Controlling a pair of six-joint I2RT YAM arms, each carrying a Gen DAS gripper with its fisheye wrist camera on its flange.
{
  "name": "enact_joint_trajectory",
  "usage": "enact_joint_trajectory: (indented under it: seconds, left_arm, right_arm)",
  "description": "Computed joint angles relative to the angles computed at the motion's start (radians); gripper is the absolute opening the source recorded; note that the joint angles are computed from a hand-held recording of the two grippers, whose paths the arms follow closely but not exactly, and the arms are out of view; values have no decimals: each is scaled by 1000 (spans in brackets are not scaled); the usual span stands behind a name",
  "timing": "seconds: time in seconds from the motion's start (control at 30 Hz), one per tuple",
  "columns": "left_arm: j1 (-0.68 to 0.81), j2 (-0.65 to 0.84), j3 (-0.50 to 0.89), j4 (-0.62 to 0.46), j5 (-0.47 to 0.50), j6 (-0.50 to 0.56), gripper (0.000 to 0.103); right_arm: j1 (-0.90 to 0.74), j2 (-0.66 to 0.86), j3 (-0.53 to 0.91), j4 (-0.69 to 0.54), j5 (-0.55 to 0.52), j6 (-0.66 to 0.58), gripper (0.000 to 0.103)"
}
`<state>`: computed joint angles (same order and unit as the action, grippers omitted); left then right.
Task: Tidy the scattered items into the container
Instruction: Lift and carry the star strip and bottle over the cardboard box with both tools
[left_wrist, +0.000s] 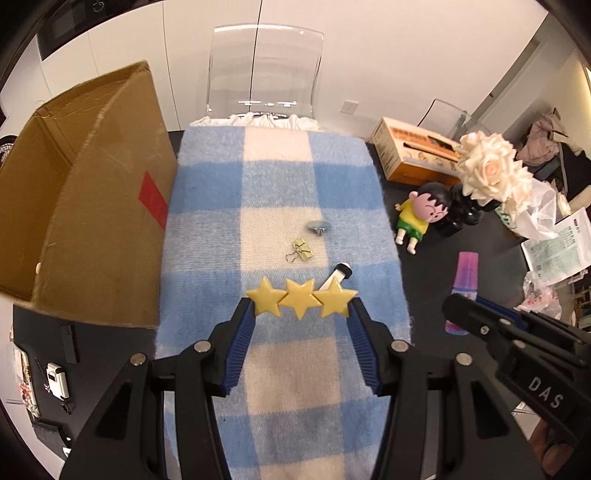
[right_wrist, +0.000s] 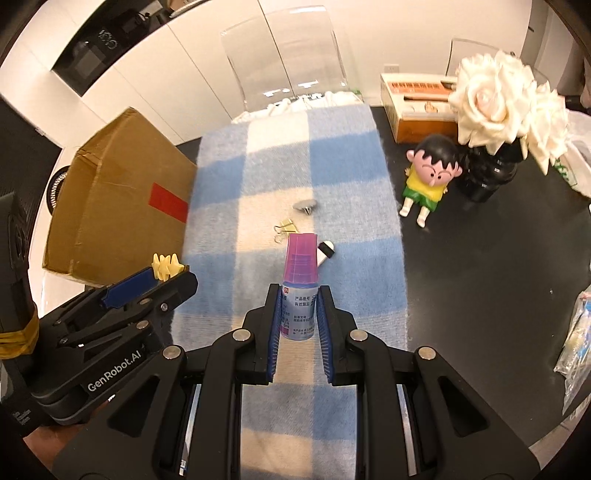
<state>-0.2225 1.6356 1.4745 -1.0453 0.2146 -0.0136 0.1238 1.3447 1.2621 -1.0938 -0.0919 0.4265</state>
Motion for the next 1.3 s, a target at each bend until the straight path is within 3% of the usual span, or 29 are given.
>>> enact_joint_trajectory:
  seconds: [0.63,1.3]
  left_arm:
    - [126,-124,18,-57,39,22,50]
    - [428,-69,200,-139,120,165,50]
  right_arm:
    - [192,41,257,-117,96,59,19]
    - [416,378,768,-221,183,82,19]
